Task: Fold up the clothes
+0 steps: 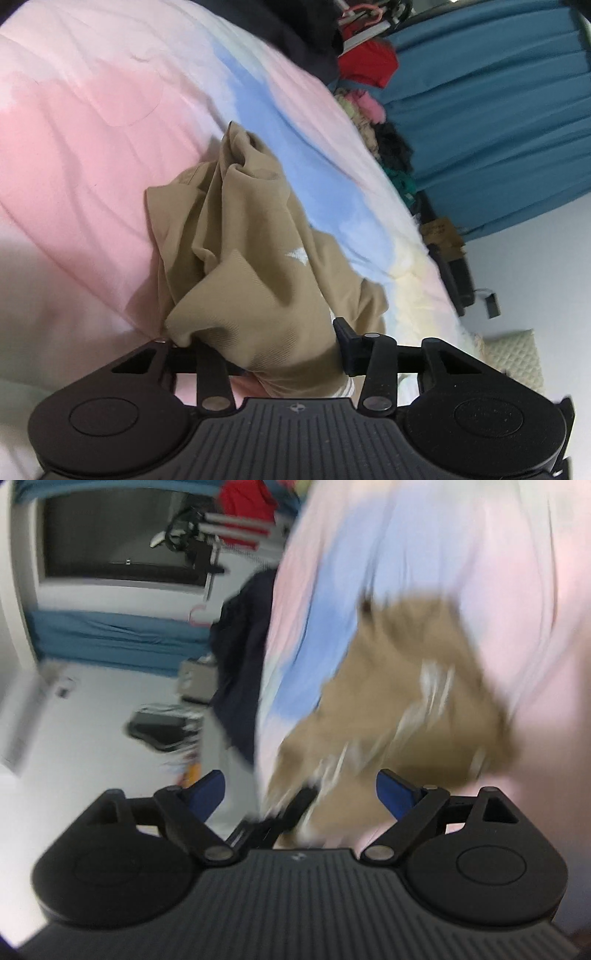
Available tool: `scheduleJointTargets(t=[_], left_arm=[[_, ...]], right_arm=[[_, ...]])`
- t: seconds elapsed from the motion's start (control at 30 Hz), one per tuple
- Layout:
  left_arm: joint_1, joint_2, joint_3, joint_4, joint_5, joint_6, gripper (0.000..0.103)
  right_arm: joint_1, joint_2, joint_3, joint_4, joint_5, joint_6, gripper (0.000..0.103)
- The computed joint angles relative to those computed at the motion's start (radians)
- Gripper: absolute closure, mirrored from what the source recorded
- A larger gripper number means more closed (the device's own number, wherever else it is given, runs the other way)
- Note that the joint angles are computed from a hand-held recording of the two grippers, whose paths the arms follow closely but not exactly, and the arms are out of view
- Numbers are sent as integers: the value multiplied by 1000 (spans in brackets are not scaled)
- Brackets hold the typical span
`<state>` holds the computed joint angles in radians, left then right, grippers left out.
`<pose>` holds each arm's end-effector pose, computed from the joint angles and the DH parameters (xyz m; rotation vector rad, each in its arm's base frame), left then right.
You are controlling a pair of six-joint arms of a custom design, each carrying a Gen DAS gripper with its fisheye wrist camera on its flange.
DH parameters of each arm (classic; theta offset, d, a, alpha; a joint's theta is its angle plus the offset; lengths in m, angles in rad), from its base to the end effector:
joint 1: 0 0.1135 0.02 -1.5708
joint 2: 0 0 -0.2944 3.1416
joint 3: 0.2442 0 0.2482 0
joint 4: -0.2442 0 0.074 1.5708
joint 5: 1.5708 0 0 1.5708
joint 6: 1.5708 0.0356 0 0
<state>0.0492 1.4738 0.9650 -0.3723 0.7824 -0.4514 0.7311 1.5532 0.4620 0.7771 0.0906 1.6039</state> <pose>0.2951 -0.0106 0.2650 -0.2487 2.4011 -1.1364 0.2130 0.1867 0.1881 0.9885 1.9493 1.4210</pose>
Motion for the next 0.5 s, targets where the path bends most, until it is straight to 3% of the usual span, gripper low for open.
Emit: scheduleJointTargets(t=[0.13, 0.27, 0.5], left_arm=[[28, -23, -61, 103, 64, -68, 71], [62, -15, -72, 149, 119, -99, 73], [99, 47, -67, 222, 215, -153, 74]], right_arm=[[8, 223, 20, 271, -127, 123, 12], [17, 337, 39, 365, -89, 201, 12], [31, 289, 6, 230, 173, 247, 13]])
